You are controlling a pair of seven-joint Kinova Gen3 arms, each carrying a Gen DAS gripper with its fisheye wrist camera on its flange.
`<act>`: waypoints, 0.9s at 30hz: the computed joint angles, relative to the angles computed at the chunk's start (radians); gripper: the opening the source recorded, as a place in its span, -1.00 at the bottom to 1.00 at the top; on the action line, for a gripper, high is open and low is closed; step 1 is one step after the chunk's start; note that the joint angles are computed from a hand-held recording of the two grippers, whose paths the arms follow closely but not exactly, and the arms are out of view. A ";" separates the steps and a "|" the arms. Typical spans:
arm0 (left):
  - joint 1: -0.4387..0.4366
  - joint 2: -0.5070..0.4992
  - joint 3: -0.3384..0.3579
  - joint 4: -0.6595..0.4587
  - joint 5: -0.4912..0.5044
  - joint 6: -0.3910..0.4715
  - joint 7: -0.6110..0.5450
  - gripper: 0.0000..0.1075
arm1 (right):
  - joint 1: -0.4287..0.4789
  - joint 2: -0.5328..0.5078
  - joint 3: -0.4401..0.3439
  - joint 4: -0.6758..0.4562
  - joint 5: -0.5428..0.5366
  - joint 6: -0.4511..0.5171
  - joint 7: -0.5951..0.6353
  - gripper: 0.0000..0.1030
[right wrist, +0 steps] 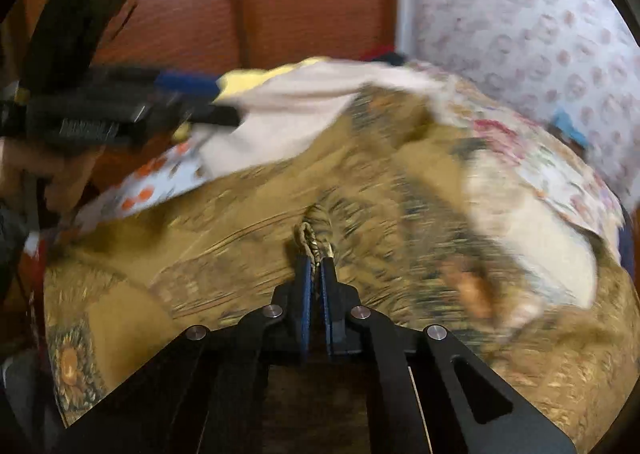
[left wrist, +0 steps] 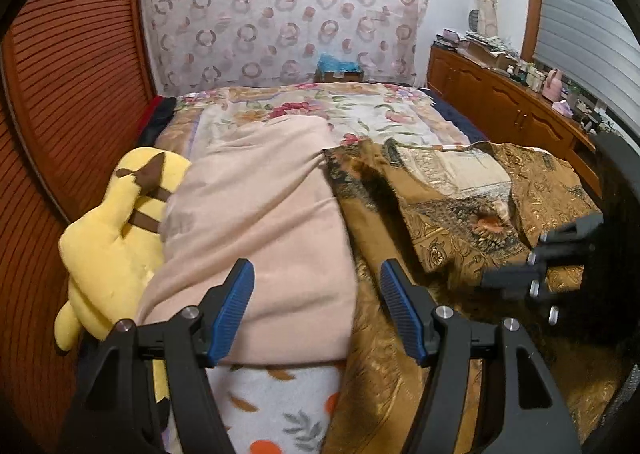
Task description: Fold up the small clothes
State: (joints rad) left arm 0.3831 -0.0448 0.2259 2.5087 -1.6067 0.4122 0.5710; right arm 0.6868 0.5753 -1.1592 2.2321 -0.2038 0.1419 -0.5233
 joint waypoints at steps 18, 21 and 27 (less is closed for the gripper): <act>-0.024 0.214 -0.087 -0.190 0.124 -0.140 -0.291 -0.18 | 0.058 -0.041 0.169 -0.082 0.109 -0.027 -0.197 -0.37; -0.005 0.221 -0.116 -0.204 0.167 -0.145 -0.359 -0.80 | 0.042 -0.026 0.198 -0.081 0.105 -0.031 -0.175 -0.37; 0.023 0.190 -0.179 -0.200 0.231 -0.193 -0.460 -1.00 | 0.069 0.002 0.193 -0.108 0.072 0.002 -0.141 -0.37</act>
State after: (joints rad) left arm 0.4059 0.1453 0.0465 2.3088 -1.3756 0.2187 0.1109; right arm 0.7562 0.5769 -0.9664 2.1246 -0.1321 0.1437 -0.6647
